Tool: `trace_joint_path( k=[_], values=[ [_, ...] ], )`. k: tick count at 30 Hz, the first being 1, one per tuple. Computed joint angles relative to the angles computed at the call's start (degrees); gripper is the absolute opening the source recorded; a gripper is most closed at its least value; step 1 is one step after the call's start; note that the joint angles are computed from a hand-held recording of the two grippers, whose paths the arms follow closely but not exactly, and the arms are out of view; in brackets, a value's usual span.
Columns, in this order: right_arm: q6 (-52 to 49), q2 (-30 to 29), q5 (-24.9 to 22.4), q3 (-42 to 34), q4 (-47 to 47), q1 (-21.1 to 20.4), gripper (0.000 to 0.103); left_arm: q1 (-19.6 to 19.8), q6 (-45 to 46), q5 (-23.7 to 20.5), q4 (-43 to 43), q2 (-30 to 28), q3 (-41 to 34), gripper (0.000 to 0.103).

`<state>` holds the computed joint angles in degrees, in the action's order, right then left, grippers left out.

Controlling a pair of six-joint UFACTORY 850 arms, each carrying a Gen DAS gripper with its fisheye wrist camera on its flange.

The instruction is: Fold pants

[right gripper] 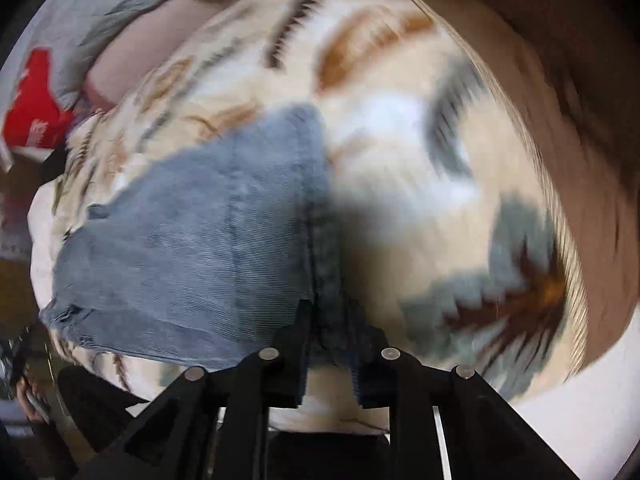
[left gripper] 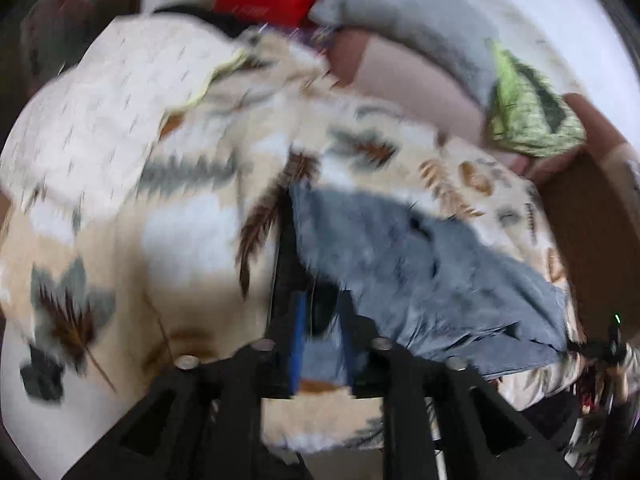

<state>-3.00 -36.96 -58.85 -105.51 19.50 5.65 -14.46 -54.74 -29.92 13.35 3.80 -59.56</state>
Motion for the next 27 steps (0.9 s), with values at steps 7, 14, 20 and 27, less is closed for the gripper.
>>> trace_joint_path(
  k=[7, 14, 20, 27],
  values=[
    [-4.9, 15.2, 20.0, 20.4, 18.4, -1.5, 0.075, -6.7, -39.0, 7.6, 15.9, 1.7, 5.5, 0.066],
    [-15.9, 16.4, 16.3, 27.2, 43.3, -0.7, 0.075, -6.6, -50.3, 8.3, 17.6, -2.8, 3.1, 0.066],
    [-11.3, 15.7, 17.3, 29.5, 50.2, -2.3, 0.075, -5.1, -52.5, 5.9, 14.5, -4.1, 1.8, 0.068],
    [-5.2, 13.0, 20.7, 26.5, 48.0, -2.6, 0.075, -3.1, -47.4, 6.3, 11.8, -4.9, 1.7, 0.011]
  ],
)
